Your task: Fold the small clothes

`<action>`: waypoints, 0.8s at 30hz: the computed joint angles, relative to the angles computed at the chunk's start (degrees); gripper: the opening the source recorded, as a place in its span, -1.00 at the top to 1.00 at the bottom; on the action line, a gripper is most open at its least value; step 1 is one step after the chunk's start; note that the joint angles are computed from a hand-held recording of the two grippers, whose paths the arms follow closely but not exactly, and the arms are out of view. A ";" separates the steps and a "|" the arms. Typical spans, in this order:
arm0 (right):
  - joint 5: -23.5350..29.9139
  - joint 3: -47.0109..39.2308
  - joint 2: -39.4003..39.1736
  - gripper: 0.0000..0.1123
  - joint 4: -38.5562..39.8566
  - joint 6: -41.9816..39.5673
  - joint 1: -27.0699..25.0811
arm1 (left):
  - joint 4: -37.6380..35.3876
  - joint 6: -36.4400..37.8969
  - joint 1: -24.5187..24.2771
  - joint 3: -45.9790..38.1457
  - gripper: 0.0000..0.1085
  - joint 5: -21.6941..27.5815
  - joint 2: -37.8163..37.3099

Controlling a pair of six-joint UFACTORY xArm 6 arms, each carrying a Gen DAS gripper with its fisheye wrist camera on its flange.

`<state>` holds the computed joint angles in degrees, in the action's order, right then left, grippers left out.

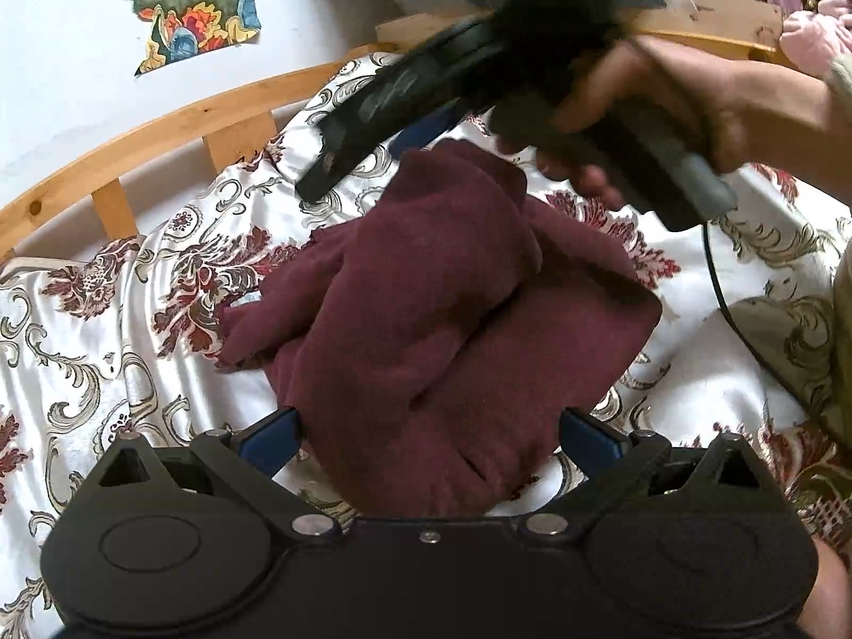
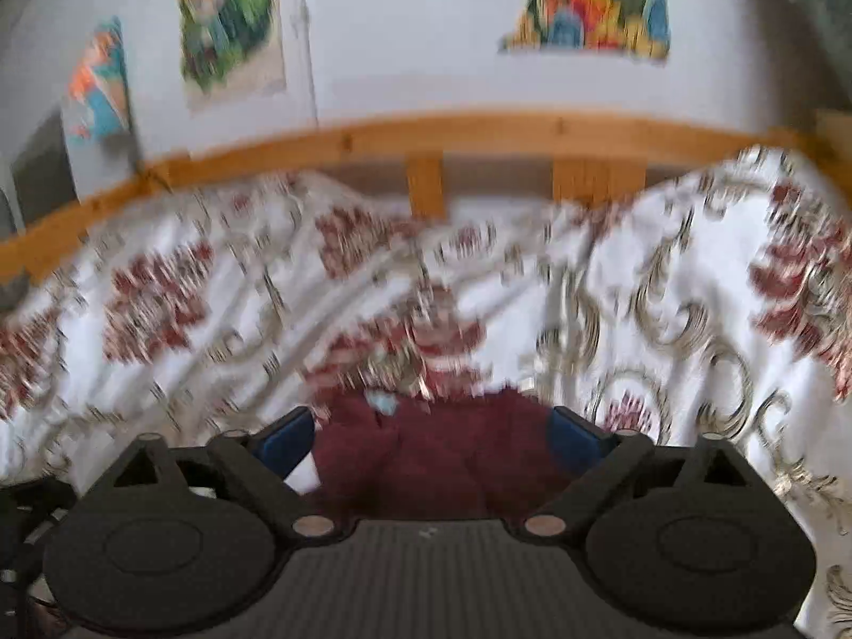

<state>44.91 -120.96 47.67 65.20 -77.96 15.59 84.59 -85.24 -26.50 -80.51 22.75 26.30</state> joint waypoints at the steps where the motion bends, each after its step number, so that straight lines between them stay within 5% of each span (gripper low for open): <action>1: -0.15 -1.40 1.34 -0.51 -3.04 3.06 0.44 | 0.49 -0.38 0.06 0.07 -0.88 -0.11 0.01; 3: -0.83 -1.27 2.16 -0.17 -6.69 5.86 0.94 | 2.04 -2.00 0.23 0.41 -0.88 -0.62 -0.17; 5: -3.02 2.79 0.36 0.63 -5.34 3.18 1.05 | 3.55 -3.76 0.48 0.58 -0.88 -1.41 -0.31; 7: -5.12 5.87 -1.32 0.79 -1.92 0.99 0.85 | 5.29 -5.75 0.64 0.73 -0.88 -2.08 -0.52; 13: -12.66 13.41 -6.33 0.82 12.53 -3.30 -0.88 | 10.32 -13.22 1.75 0.91 -0.88 -5.03 -1.16; 17: -15.88 16.07 -7.52 0.83 11.44 1.61 -2.59 | 15.56 -21.28 2.70 0.78 -0.88 -8.19 -1.84; 24: -18.96 17.31 -7.32 0.83 7.55 6.61 -2.44 | 37.21 -52.85 4.27 -0.04 -0.88 -12.42 -4.04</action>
<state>25.94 -103.65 40.35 72.75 -71.35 13.15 121.81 -138.09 -22.23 -80.56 10.33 22.25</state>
